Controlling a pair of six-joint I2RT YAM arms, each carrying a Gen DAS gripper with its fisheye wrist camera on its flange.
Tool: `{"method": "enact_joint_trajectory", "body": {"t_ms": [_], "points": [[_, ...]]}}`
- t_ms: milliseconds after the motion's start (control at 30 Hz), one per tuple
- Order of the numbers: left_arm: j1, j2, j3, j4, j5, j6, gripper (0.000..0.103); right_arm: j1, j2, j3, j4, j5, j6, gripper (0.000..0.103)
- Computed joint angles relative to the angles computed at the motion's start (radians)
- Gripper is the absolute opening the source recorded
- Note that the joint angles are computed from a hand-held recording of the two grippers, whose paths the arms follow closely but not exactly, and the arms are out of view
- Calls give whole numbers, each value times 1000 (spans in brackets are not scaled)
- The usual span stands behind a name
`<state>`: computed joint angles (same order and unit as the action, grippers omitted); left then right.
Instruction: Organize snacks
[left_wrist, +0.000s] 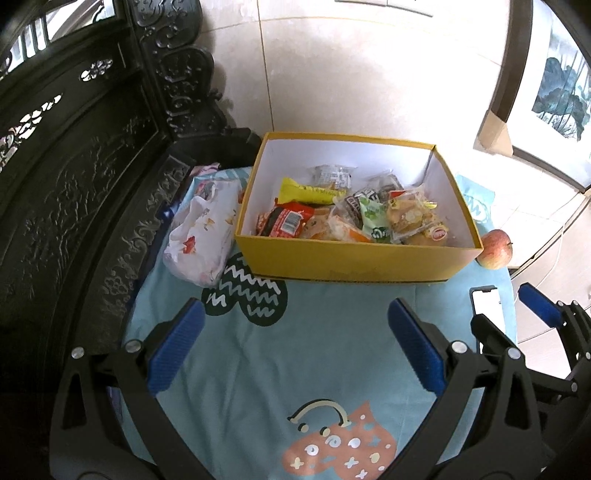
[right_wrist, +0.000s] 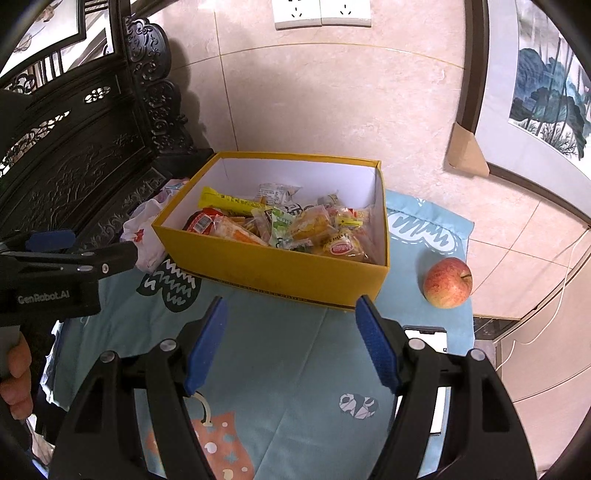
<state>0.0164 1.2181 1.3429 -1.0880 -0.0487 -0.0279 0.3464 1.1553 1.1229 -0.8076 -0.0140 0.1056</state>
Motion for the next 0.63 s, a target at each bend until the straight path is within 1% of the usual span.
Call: {"method": "enact_joint_trajectory", "body": {"t_ms": [167, 300, 500, 633], "points": [[-19, -41, -20, 33, -18, 6, 101, -5, -3, -4, -2, -4, -3, 72], [-15, -33, 4, 3, -1, -10, 101, -4, -4, -6, -1, -4, 0, 72], [-10, -21, 13, -11, -29, -37, 101, -7, 0, -4, 0, -6, -3, 72], [-9, -12, 12, -16, -38, -26, 101, -14, 17, 6, 0, -9, -10, 72]]}}
